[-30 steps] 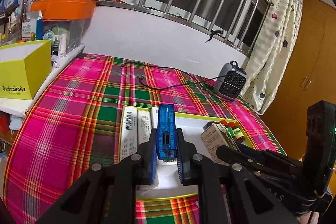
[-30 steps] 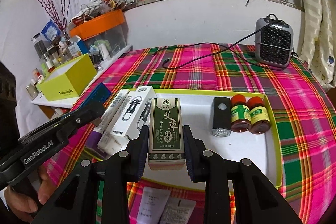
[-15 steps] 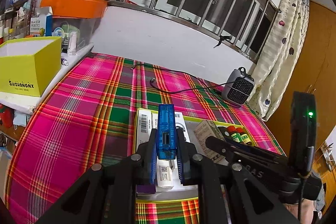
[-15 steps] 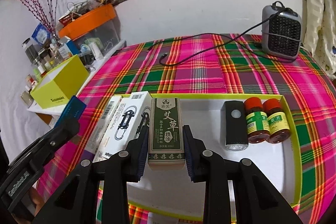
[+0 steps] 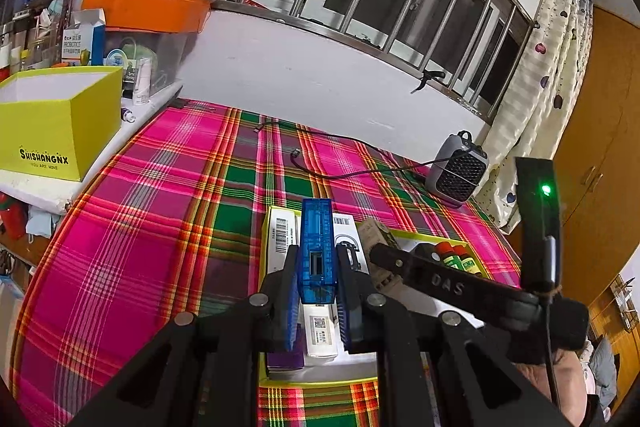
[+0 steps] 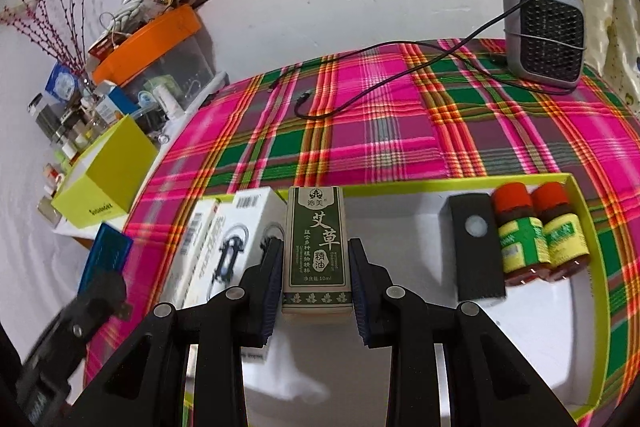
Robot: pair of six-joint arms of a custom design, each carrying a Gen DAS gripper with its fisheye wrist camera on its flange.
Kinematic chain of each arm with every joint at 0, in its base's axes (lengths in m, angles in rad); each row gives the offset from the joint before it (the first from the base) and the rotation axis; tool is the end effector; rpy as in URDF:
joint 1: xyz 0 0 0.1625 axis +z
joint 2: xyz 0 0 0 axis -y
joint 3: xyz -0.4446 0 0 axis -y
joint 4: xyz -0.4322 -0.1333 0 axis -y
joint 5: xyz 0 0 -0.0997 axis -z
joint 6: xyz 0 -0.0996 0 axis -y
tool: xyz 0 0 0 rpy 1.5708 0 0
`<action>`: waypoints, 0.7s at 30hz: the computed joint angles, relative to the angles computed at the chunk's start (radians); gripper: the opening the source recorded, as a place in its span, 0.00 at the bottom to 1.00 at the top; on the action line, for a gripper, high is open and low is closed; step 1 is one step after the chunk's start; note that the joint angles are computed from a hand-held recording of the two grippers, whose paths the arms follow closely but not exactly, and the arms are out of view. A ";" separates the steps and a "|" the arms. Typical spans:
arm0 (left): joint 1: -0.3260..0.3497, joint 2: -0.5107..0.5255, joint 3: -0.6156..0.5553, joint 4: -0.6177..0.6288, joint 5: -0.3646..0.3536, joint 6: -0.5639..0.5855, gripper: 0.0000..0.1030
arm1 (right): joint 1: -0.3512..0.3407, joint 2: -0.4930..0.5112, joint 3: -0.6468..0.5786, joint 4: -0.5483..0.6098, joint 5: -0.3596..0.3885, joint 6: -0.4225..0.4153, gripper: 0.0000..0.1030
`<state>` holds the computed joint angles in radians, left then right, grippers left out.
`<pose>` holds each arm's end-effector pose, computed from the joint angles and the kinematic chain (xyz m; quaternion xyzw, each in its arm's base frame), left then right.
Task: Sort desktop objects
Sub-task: 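Lower the green box into the tray and open right tool while left holds the blue device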
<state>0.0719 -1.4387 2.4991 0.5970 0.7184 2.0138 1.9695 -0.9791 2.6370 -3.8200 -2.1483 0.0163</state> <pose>-0.1493 -0.2196 0.1694 0.1854 0.8908 -0.3894 0.1433 0.2046 -0.2824 0.0873 0.0928 -0.9161 0.3294 0.2090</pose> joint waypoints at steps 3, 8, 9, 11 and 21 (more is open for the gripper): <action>-0.001 0.000 0.000 0.001 -0.001 -0.002 0.16 | -0.036 -0.010 -0.001 0.020 0.064 0.010 0.33; -0.006 -0.003 0.004 0.000 -0.002 -0.007 0.16 | -0.082 -0.021 0.022 -0.005 0.147 0.021 0.34; -0.007 -0.005 0.004 0.001 -0.001 -0.006 0.16 | -0.083 -0.022 0.026 -0.017 0.154 0.021 0.34; -0.008 -0.004 0.003 0.001 -0.001 -0.005 0.16 | -0.082 -0.025 0.031 -0.033 0.167 0.023 0.35; -0.006 -0.009 0.002 0.002 -0.001 -0.001 0.16 | -0.090 -0.040 0.057 -0.051 0.186 0.058 0.31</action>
